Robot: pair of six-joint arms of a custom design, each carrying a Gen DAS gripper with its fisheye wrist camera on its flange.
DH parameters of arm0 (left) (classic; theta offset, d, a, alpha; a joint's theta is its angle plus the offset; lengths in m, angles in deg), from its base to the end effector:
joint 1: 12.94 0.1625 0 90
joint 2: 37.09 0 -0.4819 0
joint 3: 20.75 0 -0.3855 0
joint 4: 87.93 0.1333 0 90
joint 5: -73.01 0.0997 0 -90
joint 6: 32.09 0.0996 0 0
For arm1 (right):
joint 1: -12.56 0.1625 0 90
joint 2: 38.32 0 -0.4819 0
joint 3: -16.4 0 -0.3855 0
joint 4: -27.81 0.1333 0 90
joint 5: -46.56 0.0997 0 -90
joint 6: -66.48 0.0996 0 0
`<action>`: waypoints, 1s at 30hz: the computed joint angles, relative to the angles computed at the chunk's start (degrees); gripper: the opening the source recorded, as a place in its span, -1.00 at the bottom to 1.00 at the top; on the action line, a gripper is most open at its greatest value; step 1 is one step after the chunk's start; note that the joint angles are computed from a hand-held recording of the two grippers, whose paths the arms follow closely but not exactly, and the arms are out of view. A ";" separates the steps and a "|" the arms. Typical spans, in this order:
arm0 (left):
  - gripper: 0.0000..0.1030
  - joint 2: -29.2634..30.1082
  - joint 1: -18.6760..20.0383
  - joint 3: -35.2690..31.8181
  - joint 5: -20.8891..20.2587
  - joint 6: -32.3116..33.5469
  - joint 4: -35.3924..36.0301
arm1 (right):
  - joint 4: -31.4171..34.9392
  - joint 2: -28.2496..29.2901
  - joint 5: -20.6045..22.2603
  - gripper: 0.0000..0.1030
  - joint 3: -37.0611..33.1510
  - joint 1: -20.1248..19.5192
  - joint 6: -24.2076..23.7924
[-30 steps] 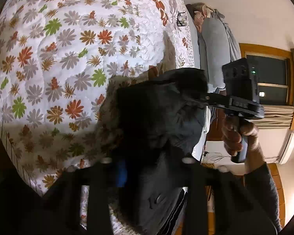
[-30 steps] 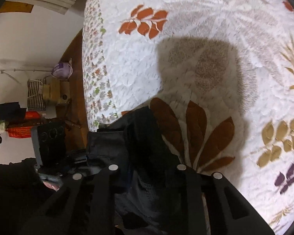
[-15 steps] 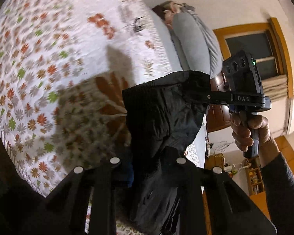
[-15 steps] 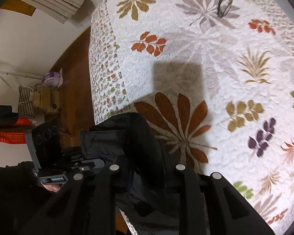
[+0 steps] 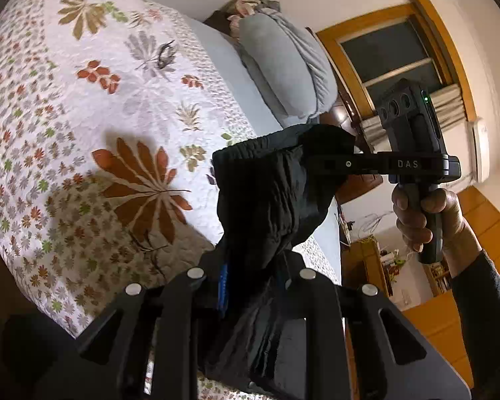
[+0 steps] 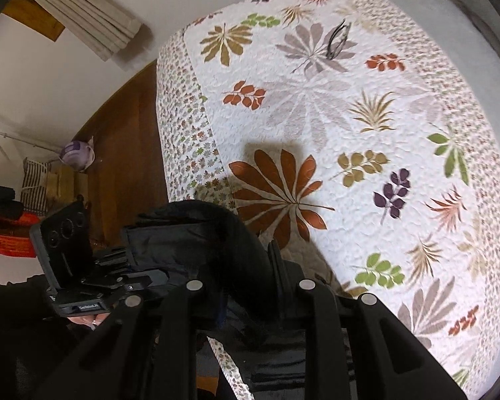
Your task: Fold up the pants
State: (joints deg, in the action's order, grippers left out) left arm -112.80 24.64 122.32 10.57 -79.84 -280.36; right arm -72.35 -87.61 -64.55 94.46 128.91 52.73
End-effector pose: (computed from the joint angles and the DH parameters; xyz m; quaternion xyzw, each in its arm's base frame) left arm -0.2073 -0.3859 0.2587 0.0340 -0.9282 0.3620 0.0787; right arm 0.4056 -0.5993 0.2224 0.3604 -0.9012 -0.1382 0.1971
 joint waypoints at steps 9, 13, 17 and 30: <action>-0.62 -0.31 -5.34 -1.77 1.41 1.43 4.04 | -2.03 -6.87 -1.06 -0.58 4.24 0.82 1.25; -0.63 0.16 -7.42 -2.98 1.66 2.04 5.53 | -2.88 -9.83 -1.16 -0.58 5.97 0.82 1.86; -0.62 0.89 -9.29 -4.33 1.82 2.95 7.31 | -4.02 -13.28 -1.12 -0.58 8.22 0.53 2.23; -0.62 4.70 -14.10 -8.36 1.03 6.24 10.80 | -6.77 -22.95 -1.01 -0.58 14.25 -1.40 2.47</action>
State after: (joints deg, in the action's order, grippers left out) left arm -108.10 10.54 113.96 11.61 -73.59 -269.55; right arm -79.12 -110.56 -65.56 108.71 127.50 55.20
